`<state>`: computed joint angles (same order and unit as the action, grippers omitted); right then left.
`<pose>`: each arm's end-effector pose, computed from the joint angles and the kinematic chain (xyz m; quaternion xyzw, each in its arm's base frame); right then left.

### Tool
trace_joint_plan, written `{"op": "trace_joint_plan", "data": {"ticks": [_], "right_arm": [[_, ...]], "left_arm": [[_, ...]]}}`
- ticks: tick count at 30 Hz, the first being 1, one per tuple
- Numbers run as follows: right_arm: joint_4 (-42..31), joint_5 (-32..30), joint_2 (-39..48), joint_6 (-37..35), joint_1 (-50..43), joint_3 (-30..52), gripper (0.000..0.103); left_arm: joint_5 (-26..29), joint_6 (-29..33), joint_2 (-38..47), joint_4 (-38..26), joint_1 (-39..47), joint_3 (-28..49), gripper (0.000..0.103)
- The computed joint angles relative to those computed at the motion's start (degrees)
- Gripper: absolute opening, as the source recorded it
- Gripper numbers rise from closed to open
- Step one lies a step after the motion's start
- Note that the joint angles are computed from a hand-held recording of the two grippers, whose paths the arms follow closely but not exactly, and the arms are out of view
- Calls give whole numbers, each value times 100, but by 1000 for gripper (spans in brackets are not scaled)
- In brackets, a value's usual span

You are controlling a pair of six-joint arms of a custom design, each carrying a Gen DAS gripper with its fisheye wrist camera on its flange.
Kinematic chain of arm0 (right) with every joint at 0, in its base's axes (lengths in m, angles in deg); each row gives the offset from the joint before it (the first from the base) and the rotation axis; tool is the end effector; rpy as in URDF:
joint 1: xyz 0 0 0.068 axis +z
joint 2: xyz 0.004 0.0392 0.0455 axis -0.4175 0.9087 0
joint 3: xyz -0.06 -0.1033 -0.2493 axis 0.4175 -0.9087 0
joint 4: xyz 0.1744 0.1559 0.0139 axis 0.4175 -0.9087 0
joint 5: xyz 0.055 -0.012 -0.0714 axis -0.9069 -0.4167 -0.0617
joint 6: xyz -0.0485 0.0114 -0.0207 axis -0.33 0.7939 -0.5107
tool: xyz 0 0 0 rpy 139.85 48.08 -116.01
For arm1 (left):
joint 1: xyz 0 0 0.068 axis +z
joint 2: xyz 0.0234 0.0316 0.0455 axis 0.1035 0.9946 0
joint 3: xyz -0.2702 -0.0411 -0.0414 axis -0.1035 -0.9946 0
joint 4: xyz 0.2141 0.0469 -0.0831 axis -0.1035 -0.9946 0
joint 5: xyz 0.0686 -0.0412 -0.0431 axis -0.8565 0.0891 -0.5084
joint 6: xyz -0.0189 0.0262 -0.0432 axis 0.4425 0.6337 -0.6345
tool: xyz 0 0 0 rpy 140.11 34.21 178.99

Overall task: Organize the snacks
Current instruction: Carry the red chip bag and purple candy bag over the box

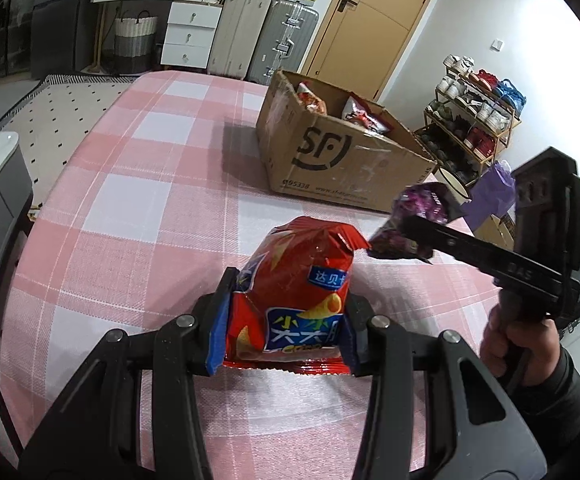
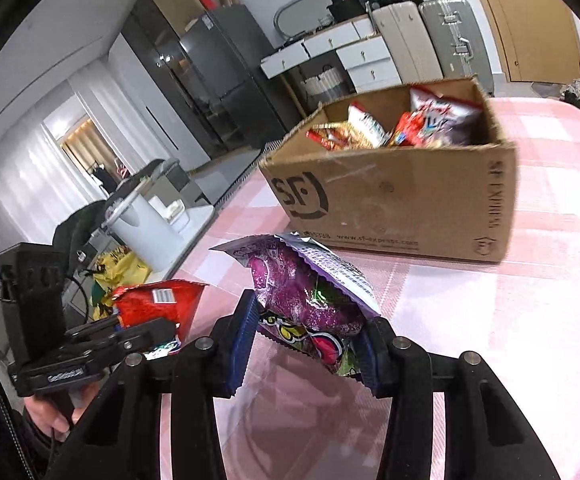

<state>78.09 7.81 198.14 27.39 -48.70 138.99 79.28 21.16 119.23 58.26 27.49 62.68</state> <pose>0.3345 -0.1185 0.0462 -0.1185 0.8798 0.3041 0.3455 0.2061 0.0584 0.0584 0.0403 0.9149 -0.2030 0.3465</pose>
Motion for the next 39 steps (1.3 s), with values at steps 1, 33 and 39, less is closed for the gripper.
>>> {"op": "trace_joint_plan", "data": {"ticks": [1,33,39], "right_arm": [[-58,-39,-129,-69,-97,-84,45],[-2574,-751,-1783,-412,-673,2133,45],[-2619,-473,-1205,-16,-362,3117,45]], "left_arm": [[-12,-24,-73,-29,-43,-10,41],[-1355,-1079,-1585,-3262,-2099,3588,41],[-1640,-1081,-833,-3771,-2464,4854,41]]}}
